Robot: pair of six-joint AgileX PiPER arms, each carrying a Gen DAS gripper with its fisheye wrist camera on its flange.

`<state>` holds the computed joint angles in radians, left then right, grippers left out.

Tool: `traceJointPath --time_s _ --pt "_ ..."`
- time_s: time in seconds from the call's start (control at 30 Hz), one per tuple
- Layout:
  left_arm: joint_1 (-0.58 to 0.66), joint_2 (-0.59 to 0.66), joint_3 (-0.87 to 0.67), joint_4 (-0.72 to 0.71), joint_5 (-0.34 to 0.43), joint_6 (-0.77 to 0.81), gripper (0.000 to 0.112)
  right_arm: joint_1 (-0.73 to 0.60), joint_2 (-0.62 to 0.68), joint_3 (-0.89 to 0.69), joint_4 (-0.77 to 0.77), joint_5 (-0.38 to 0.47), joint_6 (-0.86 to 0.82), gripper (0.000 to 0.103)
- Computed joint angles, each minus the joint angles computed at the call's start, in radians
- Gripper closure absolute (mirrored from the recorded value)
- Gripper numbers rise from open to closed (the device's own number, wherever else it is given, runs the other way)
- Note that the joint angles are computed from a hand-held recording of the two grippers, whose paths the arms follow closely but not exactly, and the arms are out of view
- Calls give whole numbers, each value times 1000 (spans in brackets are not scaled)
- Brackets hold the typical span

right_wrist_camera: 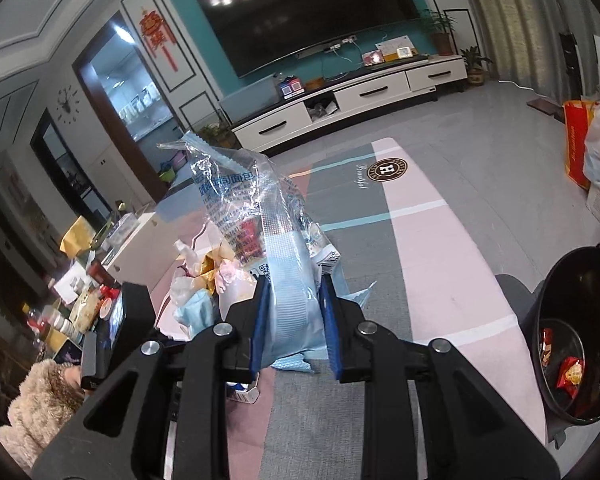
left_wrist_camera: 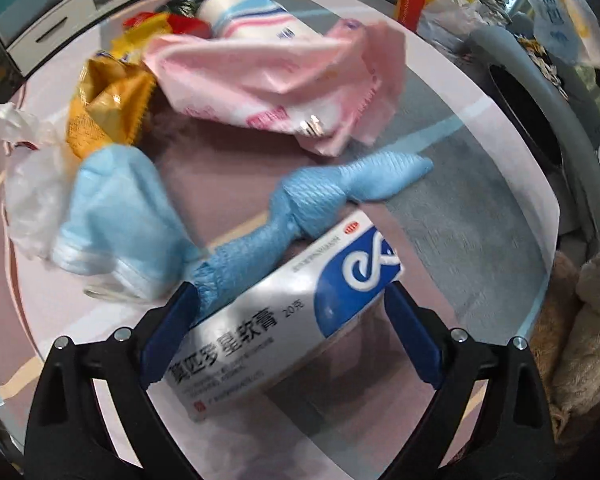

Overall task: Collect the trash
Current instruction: 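Grasp the clear plastic bag with the right tool while the left tool grasps the white ointment box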

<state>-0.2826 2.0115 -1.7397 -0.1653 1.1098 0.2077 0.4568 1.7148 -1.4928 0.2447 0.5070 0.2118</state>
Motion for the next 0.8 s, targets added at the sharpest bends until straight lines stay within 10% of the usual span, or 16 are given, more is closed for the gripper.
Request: traceJointPath --time_s 0.2,0.53,0.8 --pt "-9 -53 110 53 -43 -55 19 -2 -4 4 23 -2 -17 76" --pt "9 -307 465 -28 -253 -270 73 -4 -2 -4 111 10 -118 76" --pt "91 -485 713 -238 -467 -375 74 10 -5 -12 91 18 -112 76"
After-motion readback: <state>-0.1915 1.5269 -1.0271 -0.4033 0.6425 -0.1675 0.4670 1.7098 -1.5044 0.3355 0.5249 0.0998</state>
